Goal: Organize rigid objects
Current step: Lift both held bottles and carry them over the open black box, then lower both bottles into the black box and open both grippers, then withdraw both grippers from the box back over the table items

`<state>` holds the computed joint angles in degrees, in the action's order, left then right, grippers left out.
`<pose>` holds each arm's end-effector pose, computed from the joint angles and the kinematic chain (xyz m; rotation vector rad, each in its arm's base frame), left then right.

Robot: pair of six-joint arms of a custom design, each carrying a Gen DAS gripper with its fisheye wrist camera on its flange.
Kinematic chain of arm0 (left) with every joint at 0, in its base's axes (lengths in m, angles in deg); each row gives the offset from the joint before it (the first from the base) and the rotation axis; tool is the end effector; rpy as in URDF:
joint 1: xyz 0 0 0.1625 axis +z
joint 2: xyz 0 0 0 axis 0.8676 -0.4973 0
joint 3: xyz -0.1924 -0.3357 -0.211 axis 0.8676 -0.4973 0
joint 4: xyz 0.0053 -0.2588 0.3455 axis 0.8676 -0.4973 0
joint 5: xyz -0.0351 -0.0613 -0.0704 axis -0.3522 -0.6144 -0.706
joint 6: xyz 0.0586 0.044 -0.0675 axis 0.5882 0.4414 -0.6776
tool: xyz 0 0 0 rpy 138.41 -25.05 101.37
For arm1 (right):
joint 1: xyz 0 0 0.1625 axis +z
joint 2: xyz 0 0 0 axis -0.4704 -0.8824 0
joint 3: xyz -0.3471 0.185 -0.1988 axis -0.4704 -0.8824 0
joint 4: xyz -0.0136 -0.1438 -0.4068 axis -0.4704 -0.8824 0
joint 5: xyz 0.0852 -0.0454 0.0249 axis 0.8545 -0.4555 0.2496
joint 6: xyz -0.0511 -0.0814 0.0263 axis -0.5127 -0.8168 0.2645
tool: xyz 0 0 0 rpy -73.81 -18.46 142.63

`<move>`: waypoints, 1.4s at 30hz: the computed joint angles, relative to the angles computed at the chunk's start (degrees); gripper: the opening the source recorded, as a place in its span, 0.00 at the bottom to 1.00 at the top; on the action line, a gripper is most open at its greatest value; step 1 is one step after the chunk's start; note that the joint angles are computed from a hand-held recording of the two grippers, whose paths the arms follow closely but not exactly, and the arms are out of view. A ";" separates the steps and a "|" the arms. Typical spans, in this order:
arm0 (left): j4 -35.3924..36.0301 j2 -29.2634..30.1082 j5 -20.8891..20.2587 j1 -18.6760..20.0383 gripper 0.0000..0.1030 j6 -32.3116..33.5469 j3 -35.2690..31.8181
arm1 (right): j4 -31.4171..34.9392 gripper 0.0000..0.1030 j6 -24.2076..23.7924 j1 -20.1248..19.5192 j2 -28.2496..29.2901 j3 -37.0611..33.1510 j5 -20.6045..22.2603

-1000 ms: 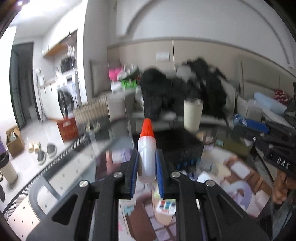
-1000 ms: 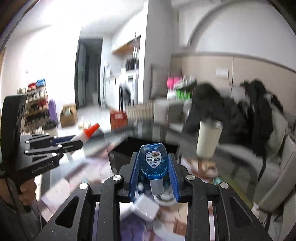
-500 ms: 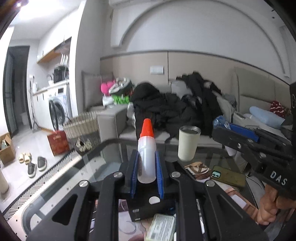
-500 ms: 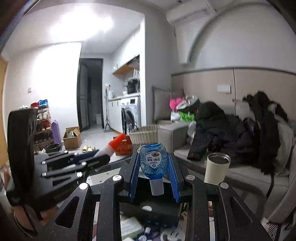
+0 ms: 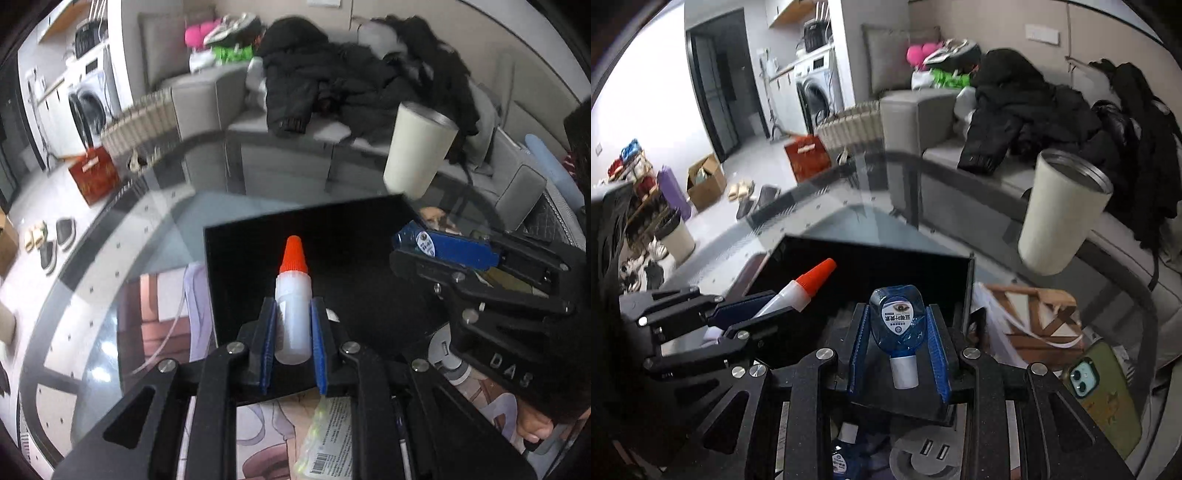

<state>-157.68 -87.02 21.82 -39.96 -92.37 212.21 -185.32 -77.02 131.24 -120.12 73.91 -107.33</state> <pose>-0.3696 -0.3447 0.0601 0.7223 2.4222 -0.5740 0.1587 -0.3321 0.2743 0.4844 -2.3858 0.7598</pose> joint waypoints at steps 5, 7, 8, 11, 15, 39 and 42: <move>2.01 0.83 -1.20 -0.29 0.15 -0.33 -0.25 | 7.47 0.30 1.46 -0.45 1.41 -0.88 -1.70; 2.42 -0.35 -2.78 -0.84 0.15 -0.84 0.72 | 9.21 0.30 1.96 0.40 0.87 -0.89 -2.69; 2.72 -0.73 -3.89 -1.13 0.15 -0.77 1.03 | 11.34 0.30 2.61 0.08 -0.26 -0.97 -1.64; 2.53 -2.22 -7.01 -1.72 0.15 -0.35 2.15 | 16.38 0.30 3.45 -0.48 -3.36 -0.15 0.04; 2.48 -2.37 -5.43 -3.54 0.16 -0.36 3.05 | 18.22 0.30 3.09 -0.57 -5.74 1.15 1.01; -20.37 -12.57 23.75 -24.52 0.55 0.73 20.19 | -20.56 0.94 -12.97 11.76 -19.87 13.65 7.28; -30.35 -12.45 32.54 -32.47 0.99 3.07 25.58 | -31.35 1.00 -16.48 15.22 -24.20 17.33 11.91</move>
<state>-188.03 -99.47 54.37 -72.44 -89.30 237.79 -216.67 -93.50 146.45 -144.32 91.25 -95.42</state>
